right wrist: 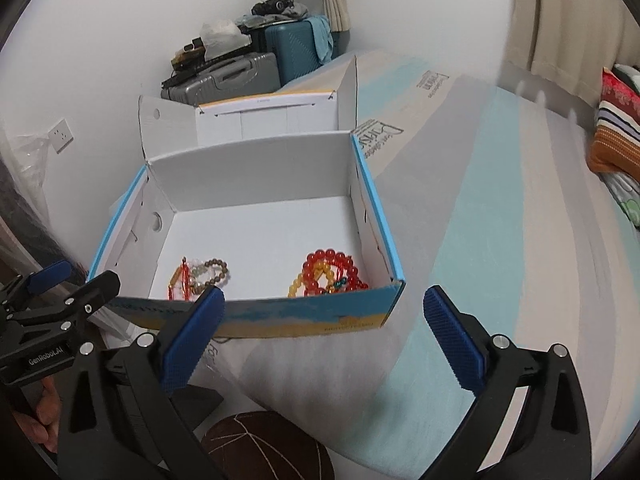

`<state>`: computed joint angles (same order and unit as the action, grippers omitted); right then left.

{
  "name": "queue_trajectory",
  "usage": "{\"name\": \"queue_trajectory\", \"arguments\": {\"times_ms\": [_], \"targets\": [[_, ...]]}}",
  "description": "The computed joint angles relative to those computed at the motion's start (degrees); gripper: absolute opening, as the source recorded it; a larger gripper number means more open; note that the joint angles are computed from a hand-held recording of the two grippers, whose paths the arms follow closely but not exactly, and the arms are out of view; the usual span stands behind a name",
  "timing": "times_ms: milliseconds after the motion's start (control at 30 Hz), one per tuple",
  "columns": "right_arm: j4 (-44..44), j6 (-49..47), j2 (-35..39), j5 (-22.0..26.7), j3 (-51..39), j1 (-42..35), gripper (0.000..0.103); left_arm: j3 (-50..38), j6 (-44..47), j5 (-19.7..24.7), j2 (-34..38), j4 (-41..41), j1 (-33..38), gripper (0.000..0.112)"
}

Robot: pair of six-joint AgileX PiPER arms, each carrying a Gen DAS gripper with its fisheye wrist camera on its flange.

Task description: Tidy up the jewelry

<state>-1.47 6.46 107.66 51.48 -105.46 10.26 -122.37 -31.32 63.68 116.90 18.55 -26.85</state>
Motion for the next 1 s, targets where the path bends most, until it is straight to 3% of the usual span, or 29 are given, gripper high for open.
{"name": "queue_trajectory", "arguments": {"times_ms": [1000], "targets": [[0.44, 0.73, 0.16, -1.26, 1.55, 0.32, 0.096, 1.95, -1.10, -0.79, -0.46, -0.02, 0.07, 0.097]]}}
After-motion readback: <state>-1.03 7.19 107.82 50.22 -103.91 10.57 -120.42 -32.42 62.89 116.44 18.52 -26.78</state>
